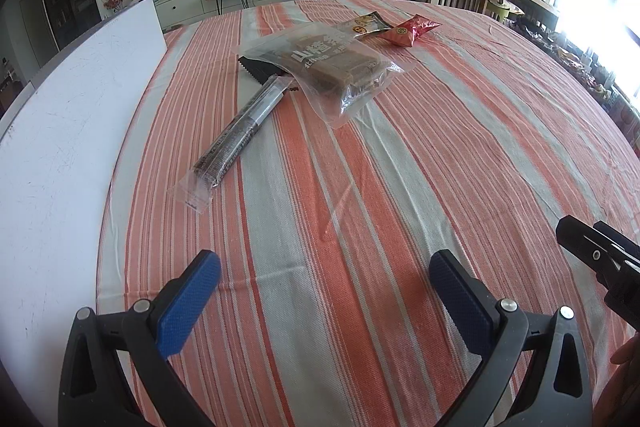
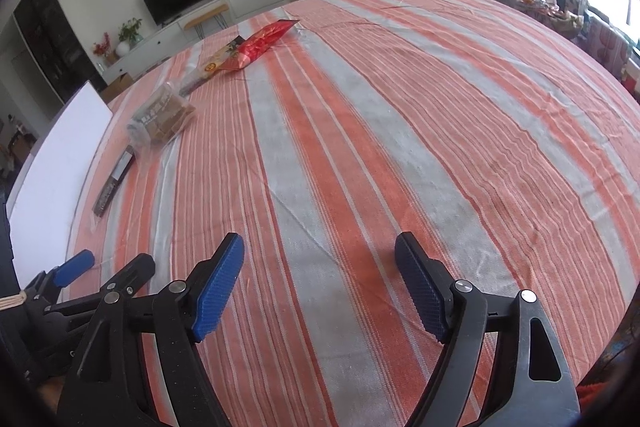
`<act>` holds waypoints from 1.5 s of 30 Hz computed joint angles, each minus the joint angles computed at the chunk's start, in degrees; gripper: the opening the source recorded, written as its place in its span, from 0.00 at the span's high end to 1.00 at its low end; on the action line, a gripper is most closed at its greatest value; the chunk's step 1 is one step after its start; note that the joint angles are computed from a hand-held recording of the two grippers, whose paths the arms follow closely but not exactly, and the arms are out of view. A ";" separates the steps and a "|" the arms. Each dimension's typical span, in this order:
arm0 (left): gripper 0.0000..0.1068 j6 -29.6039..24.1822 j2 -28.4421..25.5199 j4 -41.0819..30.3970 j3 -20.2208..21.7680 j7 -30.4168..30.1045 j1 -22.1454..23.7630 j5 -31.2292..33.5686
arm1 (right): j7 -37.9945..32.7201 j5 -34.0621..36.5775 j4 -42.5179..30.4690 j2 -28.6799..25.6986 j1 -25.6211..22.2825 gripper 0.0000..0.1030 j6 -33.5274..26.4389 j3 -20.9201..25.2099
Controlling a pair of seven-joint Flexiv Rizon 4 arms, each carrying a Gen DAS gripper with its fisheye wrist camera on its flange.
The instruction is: Organize snacks
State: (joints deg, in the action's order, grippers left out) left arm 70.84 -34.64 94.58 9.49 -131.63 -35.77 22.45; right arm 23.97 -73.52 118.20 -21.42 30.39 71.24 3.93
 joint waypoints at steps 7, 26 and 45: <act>0.04 -0.04 0.03 -0.01 -0.10 -0.03 0.10 0.08 | -1.86 1.66 -0.20 -0.06 0.53 0.22 -1.21 0.23; 0.05 -7.93 3.86 2.02 -10.62 16.80 9.77 -12.53 | -4.75 4.19 -0.55 -0.13 1.72 0.21 -3.13 0.29; 0.83 -15.01 -1.29 -8.11 -5.90 11.86 9.60 -11.96 | -4.19 3.12 -0.56 -0.25 1.35 0.17 -1.87 0.10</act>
State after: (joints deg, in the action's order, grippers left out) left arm 55.83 -35.93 86.47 3.59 -119.77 -26.17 10.48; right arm 19.78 -70.40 117.64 -21.66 31.75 69.38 4.03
